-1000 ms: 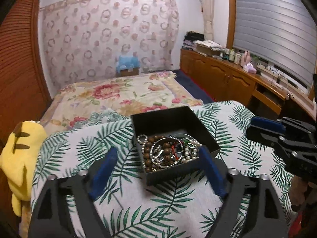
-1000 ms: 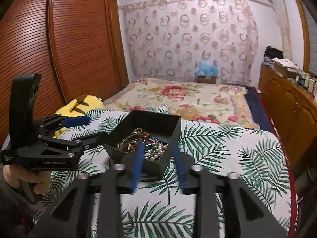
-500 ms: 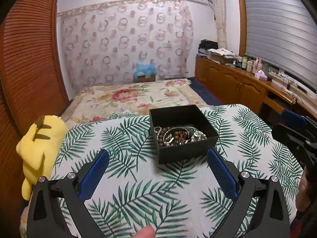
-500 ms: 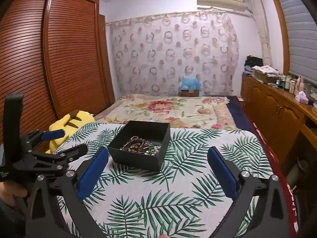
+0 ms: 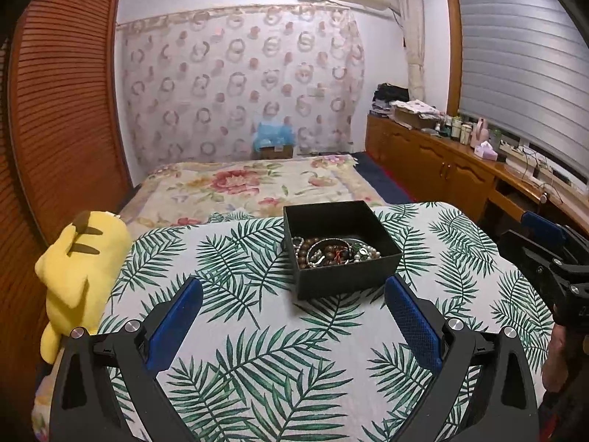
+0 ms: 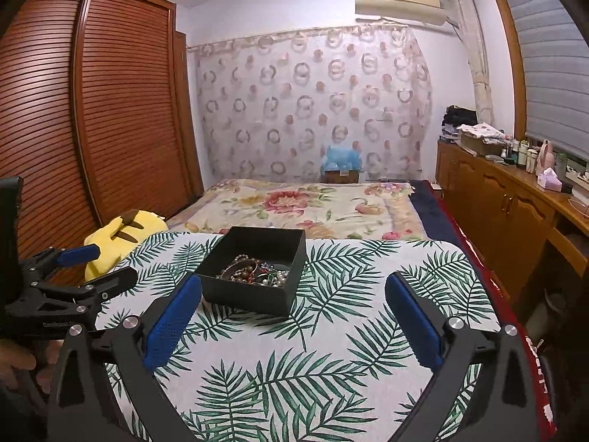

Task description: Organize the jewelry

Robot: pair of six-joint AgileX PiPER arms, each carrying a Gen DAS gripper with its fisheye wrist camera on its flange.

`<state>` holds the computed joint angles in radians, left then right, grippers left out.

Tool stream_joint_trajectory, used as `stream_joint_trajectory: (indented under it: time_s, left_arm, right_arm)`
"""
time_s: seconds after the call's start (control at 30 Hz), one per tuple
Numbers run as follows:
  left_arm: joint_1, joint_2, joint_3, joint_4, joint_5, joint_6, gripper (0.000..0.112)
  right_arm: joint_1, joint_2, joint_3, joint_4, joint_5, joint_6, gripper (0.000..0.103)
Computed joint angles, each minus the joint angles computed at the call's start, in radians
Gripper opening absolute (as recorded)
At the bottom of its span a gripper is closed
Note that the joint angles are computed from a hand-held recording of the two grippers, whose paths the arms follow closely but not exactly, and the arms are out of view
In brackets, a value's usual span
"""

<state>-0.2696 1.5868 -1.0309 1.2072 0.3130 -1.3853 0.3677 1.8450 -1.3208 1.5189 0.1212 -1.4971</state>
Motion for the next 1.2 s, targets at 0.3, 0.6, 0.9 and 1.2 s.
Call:
stream_joint_trajectory:
  time_s: [0.3,0.6,0.9,1.2]
  left_arm:
    - [-0.002,-0.004,0.003,0.008,0.004,-0.008,0.095]
    - [0.001,-0.018,0.009,-0.001,0.010,0.004,0.095]
    - [0.000,-0.025,0.016,0.012,0.009,-0.010,0.095]
    - [-0.011,-0.046,0.025,0.044,0.025,-0.041,0.095]
  right_arm:
    - [0.000,-0.006,0.010,0.055,-0.002,-0.051,0.101]
    - [0.000,-0.009,0.011,0.059,-0.005,-0.053,0.101]
    - [0.000,-0.016,0.026,0.133,-0.011,-0.121,0.101]
    - [-0.003,-0.018,0.032,0.210,-0.006,-0.197,0.101]
